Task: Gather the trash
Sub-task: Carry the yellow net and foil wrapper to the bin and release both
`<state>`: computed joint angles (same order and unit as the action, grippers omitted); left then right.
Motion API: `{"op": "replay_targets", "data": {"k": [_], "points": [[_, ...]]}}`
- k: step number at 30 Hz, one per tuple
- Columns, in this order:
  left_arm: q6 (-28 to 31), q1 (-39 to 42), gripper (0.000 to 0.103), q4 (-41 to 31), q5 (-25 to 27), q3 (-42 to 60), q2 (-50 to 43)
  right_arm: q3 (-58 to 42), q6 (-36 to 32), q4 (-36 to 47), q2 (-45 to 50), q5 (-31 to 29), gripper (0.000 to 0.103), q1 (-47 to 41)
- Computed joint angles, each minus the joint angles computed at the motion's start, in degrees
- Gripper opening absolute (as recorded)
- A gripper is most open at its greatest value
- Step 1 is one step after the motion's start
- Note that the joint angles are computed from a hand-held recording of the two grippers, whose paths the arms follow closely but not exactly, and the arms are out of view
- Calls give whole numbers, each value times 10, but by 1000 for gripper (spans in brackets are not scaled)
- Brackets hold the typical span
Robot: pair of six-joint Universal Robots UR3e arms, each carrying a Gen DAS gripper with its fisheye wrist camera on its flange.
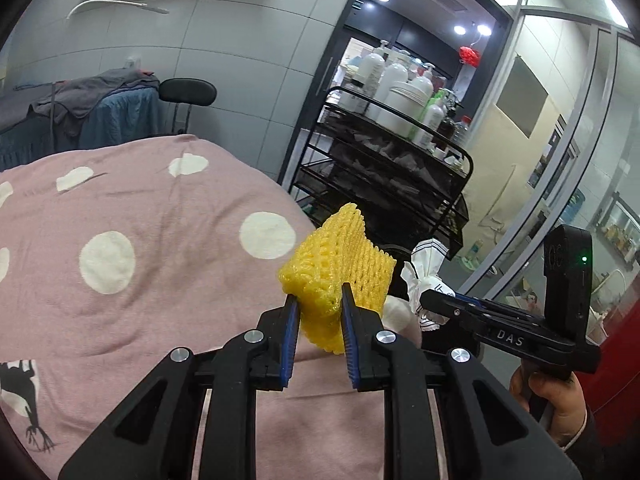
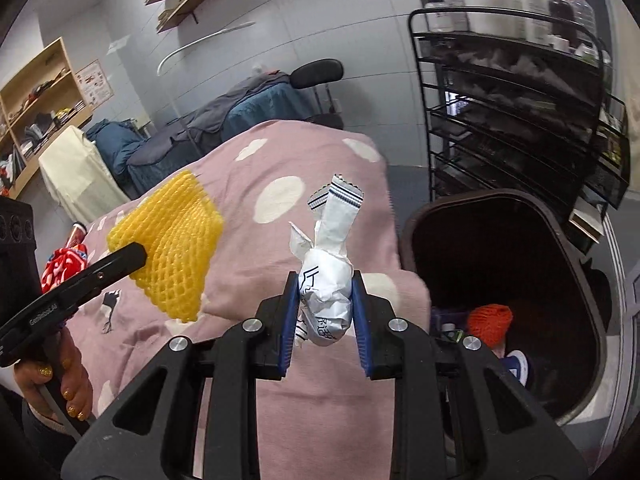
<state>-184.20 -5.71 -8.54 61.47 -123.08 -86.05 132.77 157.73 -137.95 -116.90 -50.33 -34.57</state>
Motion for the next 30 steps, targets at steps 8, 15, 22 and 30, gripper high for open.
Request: {"op": "replay_targets", "data": {"k": [8,15,22,30], "points": [[-27,-104,20,12,26,102,-113,55,-20,-54,4,-64,29,-96],[-23,-161,20,-19,56,188,-183,100,-18,-114,54,-92,64,-130],[-15,-208,20,-66,86,284,-254,156,-86,-27,-43,-61,69,-199],[0,-261,36,-143,148,414,-338,183,-171,161,-240,-41,81,-285]]}}
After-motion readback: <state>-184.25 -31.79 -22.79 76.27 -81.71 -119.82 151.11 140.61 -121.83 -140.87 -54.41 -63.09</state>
